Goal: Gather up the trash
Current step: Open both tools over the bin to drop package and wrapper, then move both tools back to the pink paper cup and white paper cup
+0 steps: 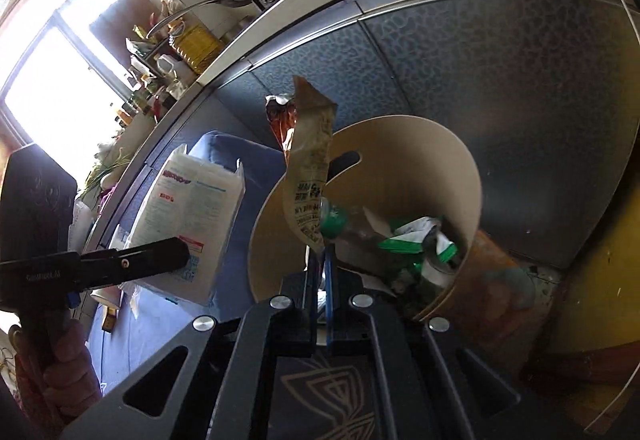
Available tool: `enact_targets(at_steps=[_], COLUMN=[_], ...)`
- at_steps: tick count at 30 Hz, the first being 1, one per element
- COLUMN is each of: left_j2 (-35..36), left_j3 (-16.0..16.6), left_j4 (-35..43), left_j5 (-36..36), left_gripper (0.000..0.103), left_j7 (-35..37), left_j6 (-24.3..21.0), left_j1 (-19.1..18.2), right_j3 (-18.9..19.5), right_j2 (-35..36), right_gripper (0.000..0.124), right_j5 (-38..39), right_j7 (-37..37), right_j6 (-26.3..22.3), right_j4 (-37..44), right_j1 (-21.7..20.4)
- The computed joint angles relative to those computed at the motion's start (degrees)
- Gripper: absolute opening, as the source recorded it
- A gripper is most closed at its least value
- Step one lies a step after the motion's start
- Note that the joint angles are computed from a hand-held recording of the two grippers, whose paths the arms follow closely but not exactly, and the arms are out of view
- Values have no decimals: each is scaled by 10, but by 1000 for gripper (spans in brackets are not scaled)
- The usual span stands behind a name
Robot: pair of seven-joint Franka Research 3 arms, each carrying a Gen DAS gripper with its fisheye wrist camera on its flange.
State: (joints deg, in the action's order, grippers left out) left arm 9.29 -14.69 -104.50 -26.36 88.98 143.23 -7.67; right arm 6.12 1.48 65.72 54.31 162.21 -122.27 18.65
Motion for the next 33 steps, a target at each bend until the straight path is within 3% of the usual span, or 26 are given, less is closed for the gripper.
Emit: enact_targets(at_steps=[5, 6, 7, 8, 9, 12, 13, 14, 15, 16, 19, 23, 27, 33], left_j2=[69, 79, 84, 89, 87, 82, 77, 70, 62, 50, 4, -73, -172, -335], left_j3=[-2, -3, -4, -1, 0, -12, -13, -13, -15, -17, -20, 0, 37, 72], left_j4=[76, 87, 92, 97, 92, 79, 73, 65, 55, 40, -16, -103, -216, -398], left_j5=[67, 75, 84, 100, 107, 94, 93, 91, 82, 69, 11, -18, -60, -2], left_gripper=[32, 39, 54, 62, 66, 66, 66, 66, 66, 66, 66, 66, 66, 66], left_j7=[-42, -49, -58, -77, -88, -78, -77, -77, -73, -66, -28, 2, 31, -45], left_j6=[-27, -32, -37, -38, -28, -16, -14, -10, -6, 1, 36, 87, 140, 190], left_j1=[-16, -16, -16, -19, -19, -5, -3, 0, 4, 9, 22, 13, -6, 2], right_j3=[0, 1, 0, 2, 2, 5, 6, 7, 8, 10, 12, 12, 16, 33], right_j2=[17, 18, 20, 19, 22, 15, 12, 9, 6, 3, -10, -23, -23, -10], right_gripper=[2, 3, 4, 5, 5, 12, 23, 44, 53, 59, 59, 59, 59, 59], right_j5=[-23, -27, -23, -3, 3, 21, 16, 19, 16, 28, 94, 138, 103, 43], right_j7=[15, 28, 29, 17, 15, 5, 9, 7, 13, 3, -51, -92, -71, -40], right_j6=[22, 25, 22, 21, 20, 40, 50, 62, 74, 86, 96, 98, 81, 47], right_j4=[2, 3, 7, 6, 10, 5, 2, -1, -2, -3, -1, 6, 21, 54], right_j1=[-5, -4, -7, -10, -12, -10, -8, -6, -2, 0, 8, 23, 39, 68])
